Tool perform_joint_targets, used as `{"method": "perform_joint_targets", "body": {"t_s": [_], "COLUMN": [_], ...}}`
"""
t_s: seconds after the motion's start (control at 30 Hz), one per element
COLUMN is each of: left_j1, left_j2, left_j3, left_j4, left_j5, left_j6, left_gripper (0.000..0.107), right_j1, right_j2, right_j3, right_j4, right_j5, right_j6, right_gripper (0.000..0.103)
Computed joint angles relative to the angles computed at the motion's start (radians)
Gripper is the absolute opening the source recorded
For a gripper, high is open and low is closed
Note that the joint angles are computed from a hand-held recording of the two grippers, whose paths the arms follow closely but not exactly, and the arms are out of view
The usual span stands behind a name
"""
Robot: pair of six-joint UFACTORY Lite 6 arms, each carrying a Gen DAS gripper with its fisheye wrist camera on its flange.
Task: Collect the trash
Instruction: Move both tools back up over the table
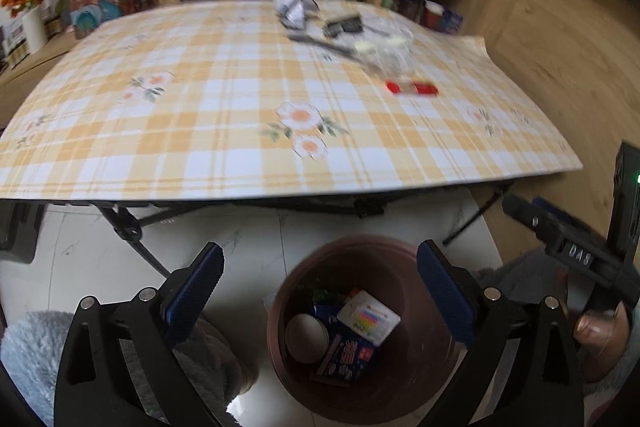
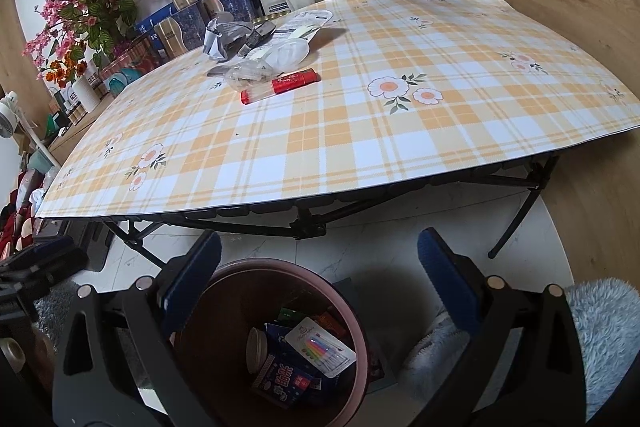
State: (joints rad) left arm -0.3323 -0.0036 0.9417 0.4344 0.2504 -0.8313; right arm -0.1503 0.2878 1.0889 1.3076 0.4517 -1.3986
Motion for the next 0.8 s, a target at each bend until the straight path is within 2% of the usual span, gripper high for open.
{"method": "perform_joint_targets", "body": {"t_s": [0.17, 0.37, 0.6, 0.8], "left_j1": [0.009, 0.006, 0.028, 0.042], "left_j2": [-0.060, -0.121, -0.129, -0.083], "left_j3": [-0.038, -0.077, -0.089, -0.064], "left_j4": [0.193, 0.538, 0.622, 0.642], "left_j5": [-0.016, 0.014, 0.022, 0.021], "left_j6": [-0.217, -0.592, -0.707, -0.739], "left_gripper": [0.097, 0.097, 0.097, 0.097], "right_j1": [0.001, 0.009, 0.021, 0.061], "right_j2": [-0.002, -0.005, 0.007, 0.154], "right_j3": [-0.003, -0.006, 0.054, 0.323], "right_j4": [0.008, 0.024, -0.026, -0.233], "right_j5": [0.002, 0.006, -0.012, 0.003], "right_j6": [-0.011, -0.040, -0.011, 0.160], "right_gripper": [0.097, 0.097, 0.097, 0.097]}}
